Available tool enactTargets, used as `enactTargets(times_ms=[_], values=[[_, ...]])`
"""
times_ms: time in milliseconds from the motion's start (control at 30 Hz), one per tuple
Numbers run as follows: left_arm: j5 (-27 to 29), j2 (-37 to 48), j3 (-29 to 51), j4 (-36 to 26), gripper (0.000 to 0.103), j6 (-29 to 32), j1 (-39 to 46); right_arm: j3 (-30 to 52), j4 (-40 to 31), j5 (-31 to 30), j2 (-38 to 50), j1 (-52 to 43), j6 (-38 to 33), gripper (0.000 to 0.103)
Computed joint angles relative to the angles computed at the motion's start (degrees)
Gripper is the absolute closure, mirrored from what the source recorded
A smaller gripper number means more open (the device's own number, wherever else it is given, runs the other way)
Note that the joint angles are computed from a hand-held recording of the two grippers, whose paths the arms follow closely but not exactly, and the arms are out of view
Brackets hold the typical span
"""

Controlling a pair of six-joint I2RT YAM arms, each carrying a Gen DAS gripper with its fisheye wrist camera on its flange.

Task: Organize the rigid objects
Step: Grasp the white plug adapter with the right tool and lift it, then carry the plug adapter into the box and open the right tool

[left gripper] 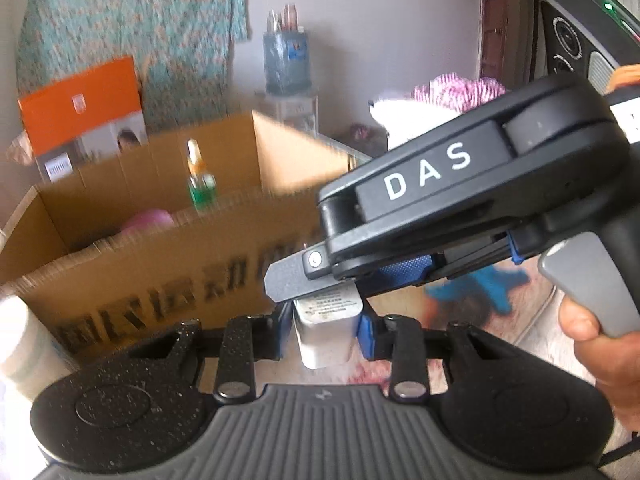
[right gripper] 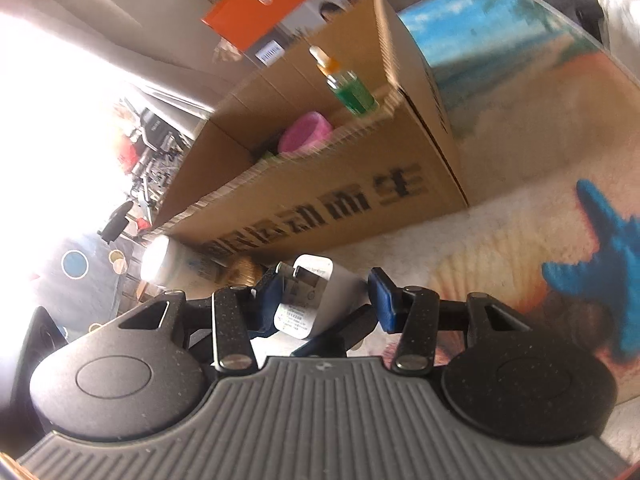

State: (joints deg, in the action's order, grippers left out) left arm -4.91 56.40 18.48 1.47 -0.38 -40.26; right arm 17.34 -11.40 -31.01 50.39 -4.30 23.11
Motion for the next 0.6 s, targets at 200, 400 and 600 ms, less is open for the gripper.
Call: enactTargets(times_ms=[200, 400, 600], values=[[-2.3, -8.0, 3.9, -4.7, 0.069, 2.4, 2.6, 7.0, -5.1, 2.7, -6.2, 4.4, -0.4, 0.057], [2.0, -1.3, 12.6, -5.5, 0.069, 3.5, 10.9, 18.1, -1.5, 3.0, 4.4, 7.6, -3.9, 0.056], [12.8, 15.0, 25.0, -9.7, 0.068, 0.3, 21.2, 33.0, -3.3, -0.4, 23.4, 7.0, -7.6, 0.056]])
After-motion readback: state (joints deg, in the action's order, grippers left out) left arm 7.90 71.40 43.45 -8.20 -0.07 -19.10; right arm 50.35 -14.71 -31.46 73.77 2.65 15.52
